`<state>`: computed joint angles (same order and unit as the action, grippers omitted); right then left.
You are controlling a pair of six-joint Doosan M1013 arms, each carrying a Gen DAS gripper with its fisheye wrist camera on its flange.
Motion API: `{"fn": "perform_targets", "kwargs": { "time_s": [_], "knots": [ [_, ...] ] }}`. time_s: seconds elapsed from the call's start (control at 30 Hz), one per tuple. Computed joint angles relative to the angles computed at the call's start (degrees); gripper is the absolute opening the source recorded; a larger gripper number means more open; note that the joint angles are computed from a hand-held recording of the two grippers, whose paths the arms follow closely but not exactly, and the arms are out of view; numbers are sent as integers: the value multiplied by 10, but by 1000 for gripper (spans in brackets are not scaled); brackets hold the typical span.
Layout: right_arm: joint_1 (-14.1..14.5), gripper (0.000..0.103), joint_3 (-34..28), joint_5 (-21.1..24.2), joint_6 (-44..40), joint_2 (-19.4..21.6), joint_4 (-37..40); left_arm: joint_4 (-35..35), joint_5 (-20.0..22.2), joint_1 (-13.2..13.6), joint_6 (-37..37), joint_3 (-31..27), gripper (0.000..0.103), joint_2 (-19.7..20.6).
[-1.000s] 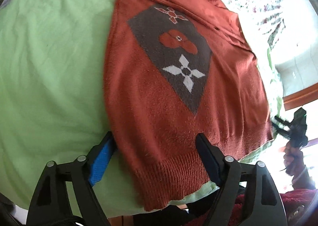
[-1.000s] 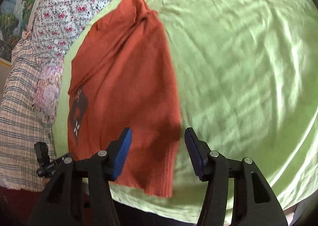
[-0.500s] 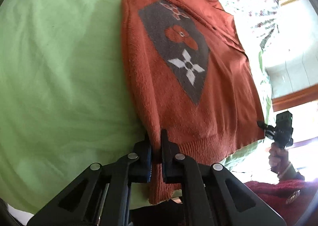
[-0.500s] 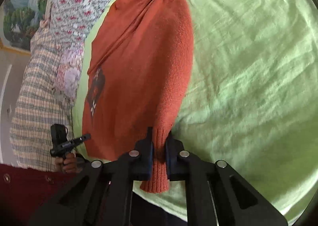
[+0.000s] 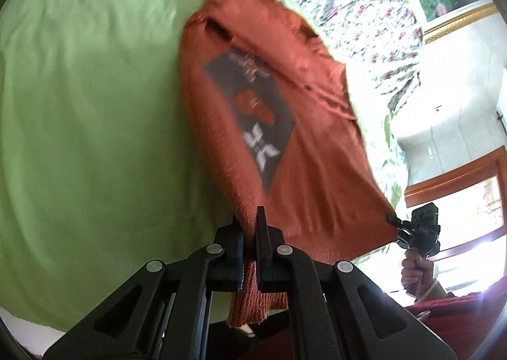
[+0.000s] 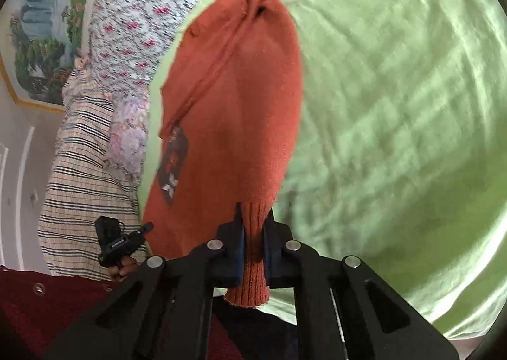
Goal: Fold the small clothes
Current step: 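Lift the hem with both grippers and fold it toward the collar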
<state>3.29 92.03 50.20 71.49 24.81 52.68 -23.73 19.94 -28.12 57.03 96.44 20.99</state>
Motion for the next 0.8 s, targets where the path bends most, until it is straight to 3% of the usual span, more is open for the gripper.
{"fn": "perform_targets", "kwargs": {
  "time_s": [0.33, 0.57, 0.8],
  "knots": [
    [9, 10, -93, -20, -66, 31, 92, 60, -38, 35, -9, -70, 3, 14],
    [14, 10, -229, -30, -31, 108, 76, 163, -37, 69, -77, -165, 3, 67],
    [15, 10, -405, -8, 91, 216, -24, 159, 21, 104, -90, -279, 3, 151]
  ]
}}
